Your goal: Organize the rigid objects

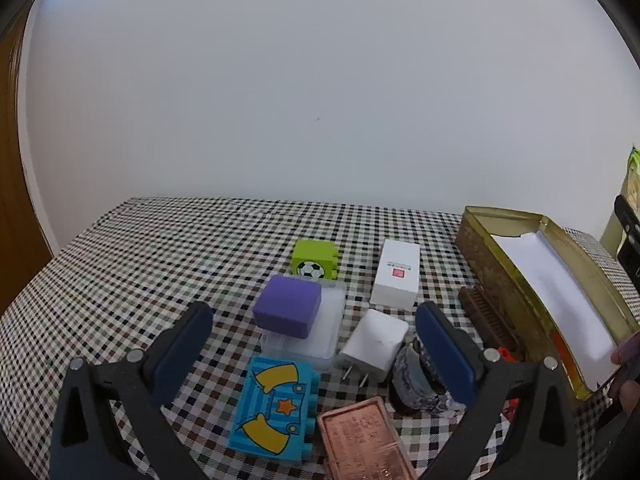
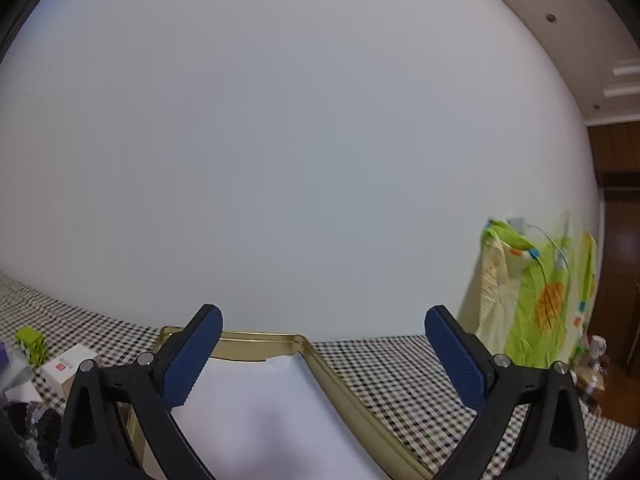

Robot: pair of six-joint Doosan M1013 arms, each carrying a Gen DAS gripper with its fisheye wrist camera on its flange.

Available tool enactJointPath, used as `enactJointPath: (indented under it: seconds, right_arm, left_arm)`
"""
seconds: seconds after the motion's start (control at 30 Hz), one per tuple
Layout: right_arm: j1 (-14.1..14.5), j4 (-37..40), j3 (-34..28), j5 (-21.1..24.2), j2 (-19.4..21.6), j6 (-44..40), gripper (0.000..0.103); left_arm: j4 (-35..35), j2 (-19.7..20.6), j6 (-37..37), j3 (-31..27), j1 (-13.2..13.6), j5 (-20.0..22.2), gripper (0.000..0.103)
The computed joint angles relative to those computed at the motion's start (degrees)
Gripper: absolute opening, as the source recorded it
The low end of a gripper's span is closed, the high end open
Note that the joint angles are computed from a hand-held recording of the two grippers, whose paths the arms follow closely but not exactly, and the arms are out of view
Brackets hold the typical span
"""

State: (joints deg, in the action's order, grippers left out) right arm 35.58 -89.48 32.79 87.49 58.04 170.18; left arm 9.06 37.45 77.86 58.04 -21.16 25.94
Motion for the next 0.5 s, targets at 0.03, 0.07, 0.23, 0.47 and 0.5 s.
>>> enactJointPath:
  seconds: [0.03,0.07,0.23,0.47,0.5]
  right_arm:
    - [-0.14,0.20,-1.73,1.29,0.93,-1.51,0.102]
    - [-0.21,0.21,-3.87,2.75,2.04,-3.16,0.102]
    - [-0.95,-2.21,-18.15,15.00,9.31,-10.64,0.102]
    - [-0.90,-1.88,-10.93,16.46,5.65,-3.71,0.102]
    - [-0.89,-2.31,-11.44,16.74,5.96,-4.55,0.102]
  left_arm:
    - [-0.31,0.09,0.03,-0.13,0.07,0.15,0.103]
    - [-0.48,0.13,-0.08,-0.21,0.12,0.25,0.103]
    - [-0.50,0.33,-0.86,-0.57,0.27,0.72,0.103]
    - [0.24,0.23,-1.03,-0.28,0.24,0.04,0.103]
    - [0.51,0.24,-1.16,-0.26,0.25,-0.14,0.103]
